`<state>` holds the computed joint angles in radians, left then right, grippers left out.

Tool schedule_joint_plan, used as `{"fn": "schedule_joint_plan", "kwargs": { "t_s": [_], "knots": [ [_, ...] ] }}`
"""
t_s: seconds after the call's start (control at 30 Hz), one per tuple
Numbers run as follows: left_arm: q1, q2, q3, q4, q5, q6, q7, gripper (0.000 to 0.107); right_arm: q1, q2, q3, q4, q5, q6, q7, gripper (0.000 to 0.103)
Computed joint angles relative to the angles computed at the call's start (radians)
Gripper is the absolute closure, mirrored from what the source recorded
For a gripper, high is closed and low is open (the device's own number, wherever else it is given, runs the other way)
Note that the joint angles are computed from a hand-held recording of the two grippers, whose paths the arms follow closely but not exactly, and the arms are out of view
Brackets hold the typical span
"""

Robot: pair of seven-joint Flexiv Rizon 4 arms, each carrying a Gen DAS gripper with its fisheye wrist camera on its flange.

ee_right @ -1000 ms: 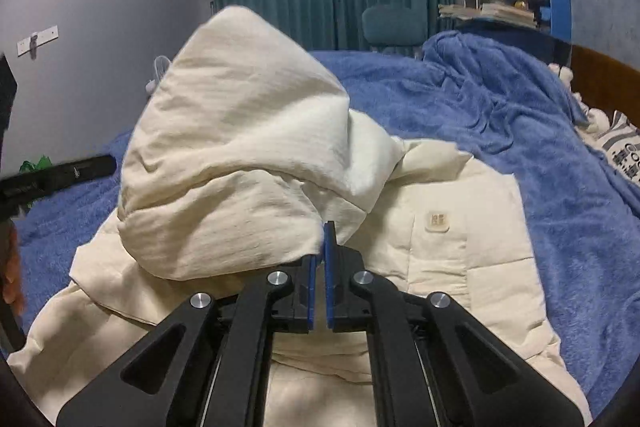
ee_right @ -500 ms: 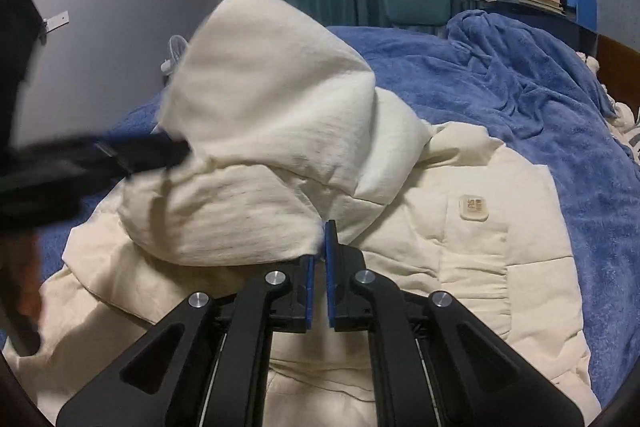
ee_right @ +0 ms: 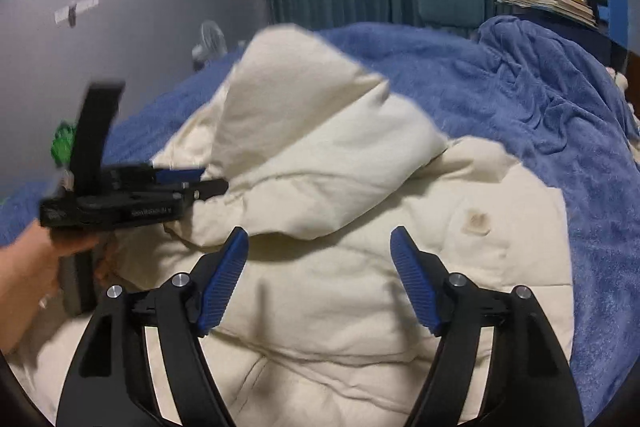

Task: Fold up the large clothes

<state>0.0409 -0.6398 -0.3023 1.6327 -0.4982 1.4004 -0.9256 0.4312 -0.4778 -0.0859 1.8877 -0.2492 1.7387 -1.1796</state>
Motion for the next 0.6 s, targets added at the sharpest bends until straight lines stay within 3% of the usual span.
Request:
{"fn": "schedule_joint_plan", "kwargs": {
  "t_s": [0.07, 0.13, 0.27, 0.37, 0.4, 0.5, 0.6],
  "knots": [
    [0.044, -0.003, -0.062, 0.019, -0.035, 0.008, 0.032, 0.065, 0.055, -0.006, -0.061, 0.012, 0.052, 0.085, 0.027, 0.047],
    [0.059, -0.003, -0.081, 0.027, -0.042, -0.002, 0.064, 0.064, 0.072, -0.023, -0.066, -0.009, 0.088, 0.105, 0.029, 0.055],
    [0.088, 0.001, -0.102, 0.026, -0.079, -0.056, 0.118, 0.064, 0.060, -0.052, -0.027, -0.051, 0.053, 0.012, 0.005, 0.058],
    [0.097, -0.009, -0.110, 0.016, -0.132, -0.082, 0.147, 0.063, 0.136, -0.076, -0.112, -0.058, 0.015, -0.092, 0.041, 0.058],
    [0.097, -0.014, -0.109, 0.016, -0.147, -0.085, 0.154, 0.063, 0.123, -0.086, -0.099, -0.063, 0.011, -0.108, 0.061, 0.058],
    [0.061, -0.028, -0.075, 0.014, -0.148, -0.059, 0.160, 0.062, 0.107, -0.099, -0.093, -0.067, -0.015, -0.114, 0.098, 0.059],
    [0.050, -0.041, -0.074, 0.015, -0.148, -0.020, 0.156, 0.062, 0.173, -0.099, -0.176, -0.046, -0.056, -0.114, 0.142, 0.059]
  ]
}}
